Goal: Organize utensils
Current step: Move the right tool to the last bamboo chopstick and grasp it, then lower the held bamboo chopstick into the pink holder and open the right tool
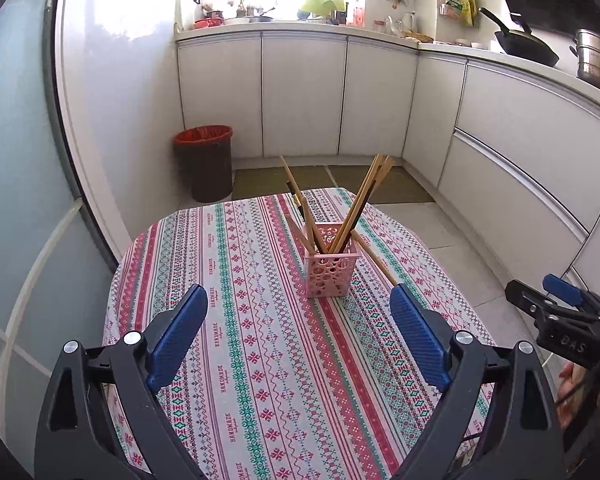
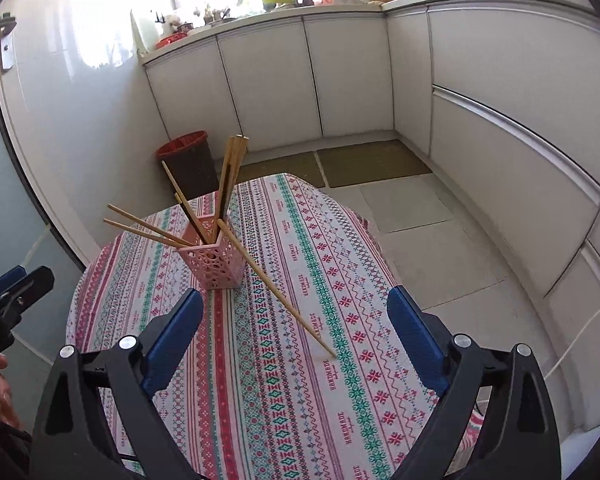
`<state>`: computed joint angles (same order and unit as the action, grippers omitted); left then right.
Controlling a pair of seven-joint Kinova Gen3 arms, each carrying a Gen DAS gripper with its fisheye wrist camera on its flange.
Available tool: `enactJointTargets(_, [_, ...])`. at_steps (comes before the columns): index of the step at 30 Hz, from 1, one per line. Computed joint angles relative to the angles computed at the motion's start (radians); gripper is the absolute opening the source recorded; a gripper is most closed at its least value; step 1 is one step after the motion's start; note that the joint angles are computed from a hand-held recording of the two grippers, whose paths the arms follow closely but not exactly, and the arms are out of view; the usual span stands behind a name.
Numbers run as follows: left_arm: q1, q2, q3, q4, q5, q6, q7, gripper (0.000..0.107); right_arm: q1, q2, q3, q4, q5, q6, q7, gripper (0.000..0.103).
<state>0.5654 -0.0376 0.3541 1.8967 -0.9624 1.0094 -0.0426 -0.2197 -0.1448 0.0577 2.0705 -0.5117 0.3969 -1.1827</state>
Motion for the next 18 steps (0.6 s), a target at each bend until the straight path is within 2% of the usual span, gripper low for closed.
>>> enactJointTargets(2, [0.002, 0.003, 0.002, 0.002, 0.0, 0.004, -0.005, 0.089, 0.026, 0.045, -0.035, -0.034, 0.005, 0.025, 0.07, 0.091])
enactJointTargets(4, [0.004, 0.003, 0.0, 0.005, 0.0, 0.006, -0.006, 0.089, -0.006, 0.11, -0.029, -0.1, 0.032, 0.076, 0.151, 0.09])
enactJointTargets(6, [-0.002, -0.005, -0.007, 0.015, 0.003, -0.006, -0.007, 0.089, -0.015, 0.187, -0.054, -0.182, 0.097, 0.132, 0.233, 0.09])
enactJointTargets(8, [-0.018, -0.018, -0.018, 0.028, 0.019, -0.032, -0.015, 0.09, -0.069, 0.27, -0.034, -0.27, 0.178, 0.197, 0.285, 0.09])
enactJointTargets(9, [-0.027, -0.022, -0.021, 0.033, 0.026, -0.042, -0.019, 0.09, -0.086, 0.308, -0.031, -0.31, 0.219, 0.225, 0.289, 0.09])
enactJointTargets(11, [-0.047, -0.027, -0.029, 0.042, 0.048, -0.063, -0.038, 0.09, -0.066, 0.384, -0.078, -0.392, 0.283, 0.277, 0.273, 0.09])
enactJointTargets(13, [-0.064, -0.027, -0.031, 0.049, 0.062, -0.077, -0.051, 0.09, -0.006, 0.451, -0.154, -0.461, 0.291, 0.326, 0.28, 0.09])
enactJointTargets(15, [-0.079, -0.029, -0.033, 0.054, 0.071, -0.086, -0.057, 0.09, -0.014, 0.516, -0.168, -0.528, 0.323, 0.363, 0.263, 0.09])
enactJointTargets(17, [-0.092, -0.036, -0.035, 0.061, 0.078, -0.098, -0.06, 0.09, -0.057, 0.571, -0.155, -0.576, 0.394, 0.374, 0.209, 0.086])
enactJointTargets(18, [-0.098, -0.039, -0.033, 0.064, 0.079, -0.103, -0.058, 0.09, -0.07, 0.595, -0.157, -0.6, 0.415, 0.386, 0.193, 0.076])
